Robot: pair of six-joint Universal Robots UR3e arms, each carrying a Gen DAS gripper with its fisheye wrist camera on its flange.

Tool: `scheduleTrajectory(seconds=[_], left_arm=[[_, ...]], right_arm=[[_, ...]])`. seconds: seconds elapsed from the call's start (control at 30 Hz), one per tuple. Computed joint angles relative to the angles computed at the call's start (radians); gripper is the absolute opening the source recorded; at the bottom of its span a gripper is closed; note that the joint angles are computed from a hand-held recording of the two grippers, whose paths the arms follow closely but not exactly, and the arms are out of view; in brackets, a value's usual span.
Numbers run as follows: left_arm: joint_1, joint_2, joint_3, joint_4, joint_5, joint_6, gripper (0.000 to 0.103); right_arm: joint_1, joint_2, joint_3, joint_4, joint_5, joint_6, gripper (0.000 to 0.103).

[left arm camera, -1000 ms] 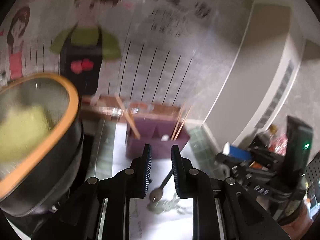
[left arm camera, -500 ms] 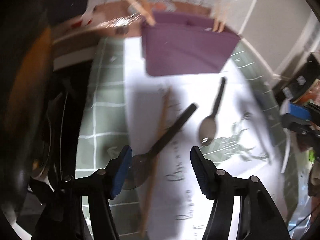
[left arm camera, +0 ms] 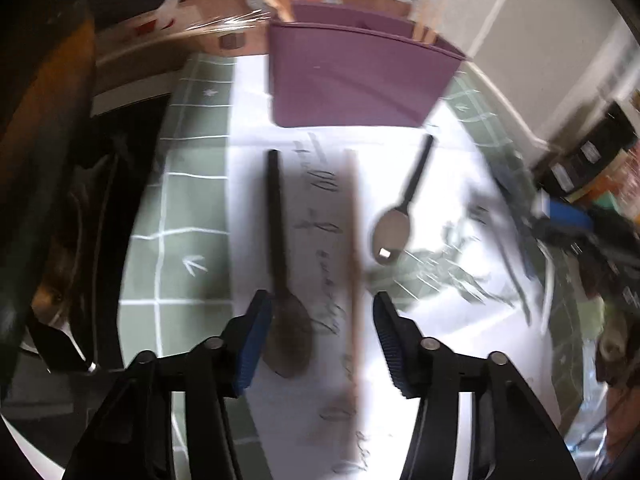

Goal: Organize utensils
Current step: 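Lift the dark spoon with the left tool while the right tool holds the white spoon, then raise both tools over the purple holder and drop the white spoon and dark spoon in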

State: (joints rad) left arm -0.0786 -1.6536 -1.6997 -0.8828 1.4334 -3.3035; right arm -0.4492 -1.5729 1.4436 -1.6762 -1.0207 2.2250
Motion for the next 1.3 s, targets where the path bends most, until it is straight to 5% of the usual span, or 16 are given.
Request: scheduleTrajectory(seconds=[0.07, 0.2, 0.53, 0.63, 0.97, 1.13, 1.3], left_arm=[[0.007, -0.049, 0.044, -0.018, 0.042, -0.041, 0.03], [0.054, -0.104, 0.093, -0.073, -0.017, -0.055, 0.028], [0.017, -0.377, 0.513, -0.265, 0.076, -0.11, 0.028], [0.013, -0.428, 0.591, -0.287, 0.093, -0.111, 0.013], [0.002, 0.021, 0.006, 0.158, 0.032, -0.154, 0.012], [-0.062, 0.129, -0.086, 0.278, 0.04, -0.222, 0.012], [-0.152, 0.209, -0.135, 0.325, 0.163, -0.259, 0.012]], right_arm=[[-0.001, -0.004, 0.005, 0.004, 0.002, -0.001, 0.032], [-0.004, -0.018, 0.025, 0.009, 0.008, -0.007, 0.032], [0.008, -0.02, 0.062, -0.025, -0.019, 0.02, 0.032], [0.014, -0.025, 0.059, -0.025, -0.021, 0.023, 0.032], [-0.014, -0.042, 0.044, -0.031, 0.023, 0.025, 0.032], [0.013, -0.033, 0.061, -0.073, -0.006, 0.056, 0.032], [0.03, -0.051, 0.075, -0.081, -0.004, 0.061, 0.032]])
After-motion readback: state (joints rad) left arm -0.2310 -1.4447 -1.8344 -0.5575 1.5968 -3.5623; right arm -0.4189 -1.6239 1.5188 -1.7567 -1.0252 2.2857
